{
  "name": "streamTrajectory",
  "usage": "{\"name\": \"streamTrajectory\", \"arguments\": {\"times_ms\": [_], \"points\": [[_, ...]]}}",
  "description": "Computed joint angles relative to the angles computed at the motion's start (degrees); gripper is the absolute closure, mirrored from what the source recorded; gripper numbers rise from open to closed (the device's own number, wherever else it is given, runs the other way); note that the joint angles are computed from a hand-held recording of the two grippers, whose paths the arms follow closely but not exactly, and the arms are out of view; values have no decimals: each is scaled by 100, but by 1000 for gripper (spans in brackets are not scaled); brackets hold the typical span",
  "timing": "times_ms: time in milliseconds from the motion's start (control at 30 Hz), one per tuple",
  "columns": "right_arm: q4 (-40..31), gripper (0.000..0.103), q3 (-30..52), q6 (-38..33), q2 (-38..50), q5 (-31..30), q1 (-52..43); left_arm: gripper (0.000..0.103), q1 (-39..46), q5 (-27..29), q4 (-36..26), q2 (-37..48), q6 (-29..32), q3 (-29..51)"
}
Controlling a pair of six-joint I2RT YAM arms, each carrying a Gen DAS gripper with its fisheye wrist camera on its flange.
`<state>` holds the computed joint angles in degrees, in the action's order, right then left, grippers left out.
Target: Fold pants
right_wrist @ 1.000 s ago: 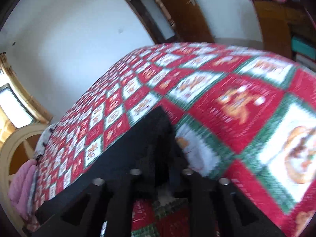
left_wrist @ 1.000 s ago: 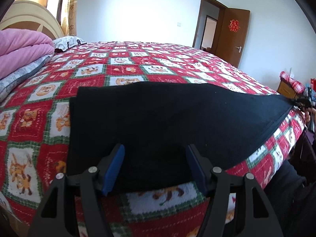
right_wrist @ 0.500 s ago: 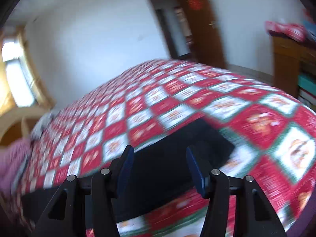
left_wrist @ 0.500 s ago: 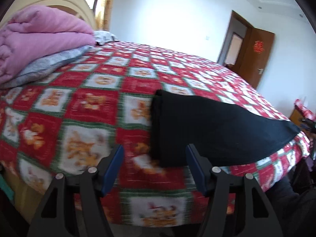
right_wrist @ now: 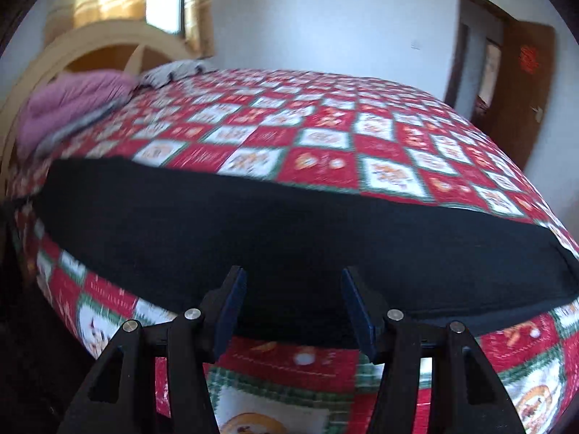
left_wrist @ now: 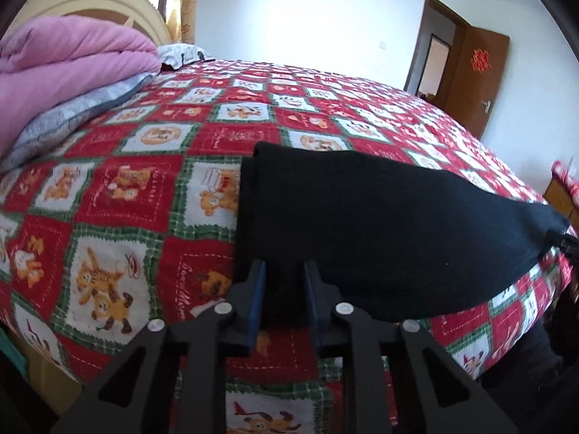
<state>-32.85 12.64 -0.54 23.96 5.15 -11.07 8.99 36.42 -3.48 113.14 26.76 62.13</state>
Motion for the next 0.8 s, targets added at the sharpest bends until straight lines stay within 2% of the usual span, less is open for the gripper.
{"name": "streamTrajectory", "arguments": {"times_ms": [100,200,300,400,467,500,600,667,700,800], "points": [[348,47,-155,194,686,456,499,76,11,-68,180,-44,111,-131],[166,47,-145,77,500,389,402,74,38,-35,219,-64,0,-156],[-14,47,-29,80,488,275,285,64,-12,-221,307,-224,-145,-265],[-245,47,197,384,372,511,715,60,-99,-257,751,-698,-182,-681],[-237,47,440,510,386,430,954,44,-271,-240,1150,-1118,-222,-1050],[-122,47,617,581,580,215,993,41,-364,-150,1229,-1246,-234,-1143],[694,47,1126,872,1745,-1046,624,38,-842,35,1213,-1501,-225,-1299],[1469,47,1641,1128,3033,-1380,731,38,-1249,120,1230,-1468,-313,-1320],[1710,47,1874,1226,3529,-1508,800,38,-1436,150,1275,-1453,-367,-1370],[2289,47,2871,1685,5307,-2385,789,38,-1939,286,1236,-1276,-328,-1396]]}}
